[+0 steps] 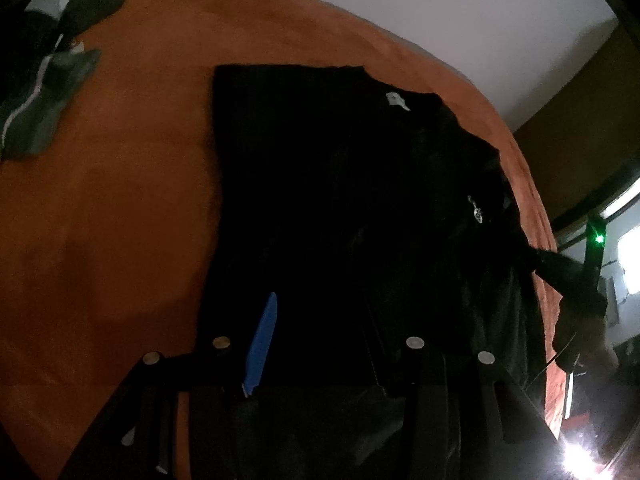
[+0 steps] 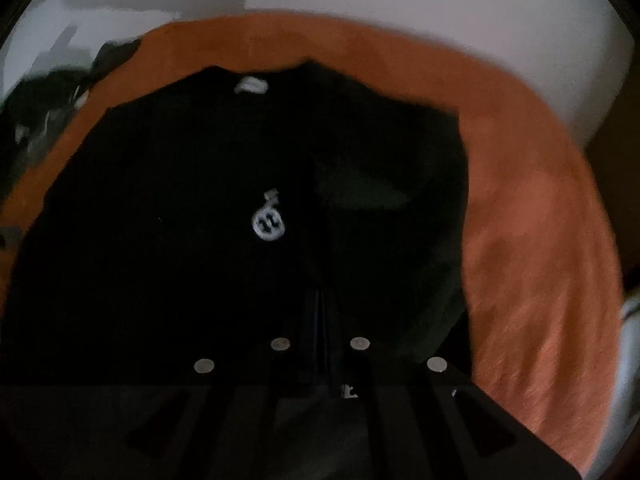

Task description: Fold clothes

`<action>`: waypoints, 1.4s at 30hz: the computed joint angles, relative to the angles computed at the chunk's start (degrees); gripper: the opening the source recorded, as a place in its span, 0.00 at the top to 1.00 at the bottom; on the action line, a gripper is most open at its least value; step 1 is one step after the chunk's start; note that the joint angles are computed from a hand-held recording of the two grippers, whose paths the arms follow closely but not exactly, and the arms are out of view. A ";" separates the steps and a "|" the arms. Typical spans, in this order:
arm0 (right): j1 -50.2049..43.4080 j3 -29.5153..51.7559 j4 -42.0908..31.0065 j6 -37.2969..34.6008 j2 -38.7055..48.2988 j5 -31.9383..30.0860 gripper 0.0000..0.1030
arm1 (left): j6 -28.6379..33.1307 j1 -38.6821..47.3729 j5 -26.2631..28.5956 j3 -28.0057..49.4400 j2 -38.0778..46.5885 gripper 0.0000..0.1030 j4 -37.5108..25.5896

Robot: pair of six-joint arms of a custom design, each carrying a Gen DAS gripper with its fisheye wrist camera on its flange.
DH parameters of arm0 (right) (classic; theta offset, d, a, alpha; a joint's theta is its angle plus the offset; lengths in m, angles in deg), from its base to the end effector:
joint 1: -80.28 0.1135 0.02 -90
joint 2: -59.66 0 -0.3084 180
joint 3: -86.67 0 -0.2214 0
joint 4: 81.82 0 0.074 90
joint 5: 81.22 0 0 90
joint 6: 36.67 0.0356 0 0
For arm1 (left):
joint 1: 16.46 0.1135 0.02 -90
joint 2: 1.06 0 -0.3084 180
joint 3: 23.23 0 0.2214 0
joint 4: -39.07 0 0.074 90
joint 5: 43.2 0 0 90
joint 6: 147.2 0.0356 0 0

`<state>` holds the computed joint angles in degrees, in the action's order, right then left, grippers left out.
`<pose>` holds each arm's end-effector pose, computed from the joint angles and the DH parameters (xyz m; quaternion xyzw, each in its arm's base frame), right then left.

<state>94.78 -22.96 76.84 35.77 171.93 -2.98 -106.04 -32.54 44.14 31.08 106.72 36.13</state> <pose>0.3377 0.0948 0.1538 -0.2900 0.9236 0.0935 0.2328 0.2950 -0.0833 0.1380 -0.2763 0.9163 -0.1363 0.2557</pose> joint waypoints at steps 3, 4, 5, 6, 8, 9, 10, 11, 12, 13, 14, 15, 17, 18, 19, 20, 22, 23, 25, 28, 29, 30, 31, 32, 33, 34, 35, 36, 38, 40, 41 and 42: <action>-0.41 3.30 -6.35 0.46 3.08 -2.58 0.89 | -0.28 -0.16 0.33 -0.17 -0.43 0.56 0.19; -0.06 3.33 -7.61 0.52 3.52 -3.10 0.86 | -0.26 -0.24 0.32 -0.14 -0.59 0.56 0.19; -0.44 3.01 -7.64 0.36 3.06 -4.64 0.85 | -0.13 -0.43 -0.01 -0.08 -0.76 0.55 0.07; -1.27 2.52 -6.96 0.11 2.07 -6.80 0.83 | 0.00 -0.63 -0.39 -0.01 -0.92 0.53 -0.06; -3.52 3.61 -5.71 1.59 0.33 -12.51 0.76 | 0.15 -0.84 -0.67 0.11 -1.13 0.52 -0.45; -4.00 5.86 -6.33 2.69 0.60 -14.12 0.65 | 0.23 -0.93 -0.78 0.16 -1.23 0.52 -0.65; -4.09 9.04 -7.76 3.75 1.53 -14.91 0.54 | 0.17 -0.94 -0.80 0.21 -1.17 0.52 -0.75; -3.88 12.85 -9.98 4.59 2.90 -14.35 0.53 | 0.12 -0.93 -0.80 0.16 -1.17 0.52 -0.74; -3.51 17.09 -12.72 5.27 4.56 -13.02 0.53 | 0.06 -0.91 -0.81 0.09 -1.19 0.52 -0.71; -2.82 21.71 -15.97 6.28 6.47 -11.19 0.53 | 0.01 -0.89 -0.82 0.02 -1.20 0.52 -0.68; -1.85 26.08 -19.13 7.51 8.69 -10.13 0.53 | -0.04 -0.88 -0.83 -0.05 -1.21 0.52 -0.65; -0.86 30.32 -22.16 8.73 11.06 -9.76 0.53 | -0.09 -0.86 -0.84 -0.12 -1.23 0.52 -0.61; 2.13 35.58 -27.87 6.58 13.69 -6.04 0.53 | -0.19 -0.83 -0.85 -0.26 -1.25 0.52 -0.55; 3.74 38.03 -30.74 5.09 14.89 -3.81 0.53 | -0.24 -0.82 -0.86 -0.33 -1.27 0.52 -0.52; 5.58 38.95 -31.21 3.07 16.03 -0.21 0.53 | -0.29 -0.80 -0.87 -0.39 -1.28 0.52 -0.48; 7.56 39.06 -30.27 0.70 17.21 4.22 0.56 | -0.35 -0.78 -0.88 -0.46 -1.29 0.52 -0.45; 9.01 37.97 -29.43 0.40 18.67 9.55 0.97 | -0.45 -0.75 -0.89 -0.60 -1.32 0.52 -0.39; 8.46 36.90 -28.66 1.86 18.33 8.43 0.98 | -0.50 -0.73 -0.90 -0.67 -1.33 0.52 -0.35; 6.81 33.48 -25.49 4.69 16.04 2.47 0.97 | -0.60 -0.70 -0.92 -0.81 -1.35 0.52 -0.29; 7.09 31.86 -23.69 4.43 14.30 -1.93 0.97 | -0.34 -0.09 -0.69 -0.39 -0.59 0.52 -0.43; 7.50 32.90 -25.04 3.99 15.17 -2.35 0.97 | -0.55 0.20 -0.31 -0.40 -0.18 0.52 0.02; 7.80 34.02 -26.63 3.55 16.31 -2.53 0.97 | -0.81 0.49 0.09 -0.44 0.24 0.52 0.53; 8.09 35.69 -28.71 3.10 18.04 -1.95 0.97 | -1.09 0.61 0.57 -0.41 0.59 0.52 1.04; 8.38 37.73 -31.10 2.71 20.16 -0.90 0.96 | -1.38 0.72 1.07 -0.37 0.93 0.52 1.55; 8.30 38.83 -32.10 2.57 21.50 -0.93 0.96 | -1.34 0.55 1.12 -0.20 1.11 0.52 1.61; 8.00 39.36 -32.29 2.58 22.37 -1.61 0.95 | -1.25 0.34 1.11 -0.01 1.28 0.52 1.60; 7.70 39.91 -32.50 2.57 23.24 -2.30 0.94 | -1.16 0.14 1.10 0.18 1.45 0.52 1.59; 6.83 38.89 -31.74 3.04 22.34 -3.70 0.90 | -1.03 -0.12 0.93 0.19 1.32 0.52 1.44; 4.37 35.29 -29.29 4.65 18.55 -7.40 0.81 | -0.75 -0.67 0.54 0.14 0.94 0.52 1.07; 1.40 29.15 -24.17 6.53 13.08 -10.38 0.66 | -0.61 -1.17 0.02 -0.20 0.22 0.52 0.71; -0.69 23.36 -18.77 7.57 8.52 -11.12 0.56 | -0.63 -1.22 -0.18 -0.51 -0.25 0.52 0.62; -2.97 18.23 -14.34 8.25 4.37 -11.82 0.40 | -0.65 -1.24 -0.36 -0.80 -0.71 0.52 0.53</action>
